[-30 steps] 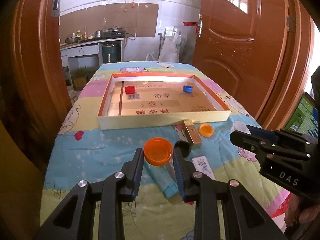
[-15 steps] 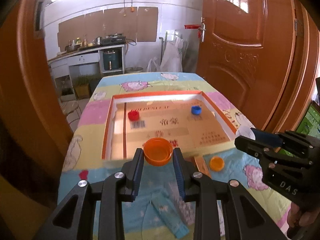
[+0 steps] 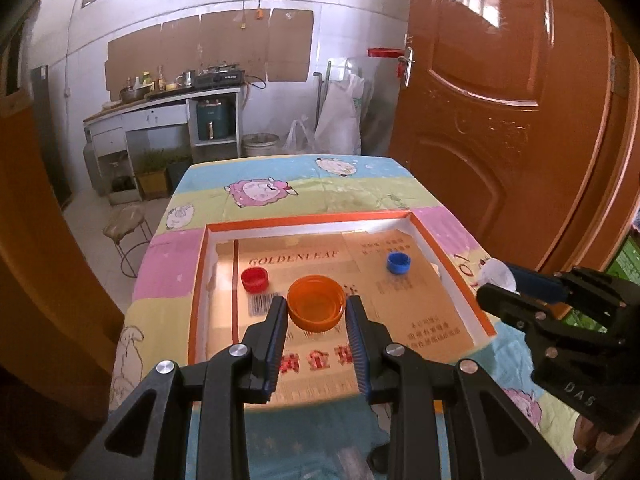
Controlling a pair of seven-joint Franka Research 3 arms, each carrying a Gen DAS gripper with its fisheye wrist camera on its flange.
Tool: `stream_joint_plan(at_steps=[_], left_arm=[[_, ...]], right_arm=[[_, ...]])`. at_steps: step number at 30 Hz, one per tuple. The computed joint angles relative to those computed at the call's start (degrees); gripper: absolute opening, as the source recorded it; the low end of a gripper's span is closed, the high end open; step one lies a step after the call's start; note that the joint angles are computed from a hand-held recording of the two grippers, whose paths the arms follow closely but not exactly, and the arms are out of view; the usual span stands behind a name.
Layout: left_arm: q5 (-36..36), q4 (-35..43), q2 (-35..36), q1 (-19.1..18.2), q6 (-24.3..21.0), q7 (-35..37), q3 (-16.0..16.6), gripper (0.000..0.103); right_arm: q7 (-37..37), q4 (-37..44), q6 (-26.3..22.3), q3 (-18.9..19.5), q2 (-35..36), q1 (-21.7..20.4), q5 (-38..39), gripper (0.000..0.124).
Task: Organize rigid objects
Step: 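Carry the orange cap in the left tool while the right tool carries the white cap to the tray, then open the left tool over the tray while the right tool releases the white cap there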
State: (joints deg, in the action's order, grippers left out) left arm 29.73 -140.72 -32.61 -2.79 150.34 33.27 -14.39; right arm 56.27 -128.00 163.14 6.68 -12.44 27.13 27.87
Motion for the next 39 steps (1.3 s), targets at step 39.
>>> stream_joint_plan(at_steps=[39], left_arm=[[-11.03, 20.48, 28.28, 0.76, -0.52, 14.16, 6.98, 0.03]], right_arm=[[14.61, 50.62, -26.74, -0.2, 41.15, -2.91, -13.39, 0.031]])
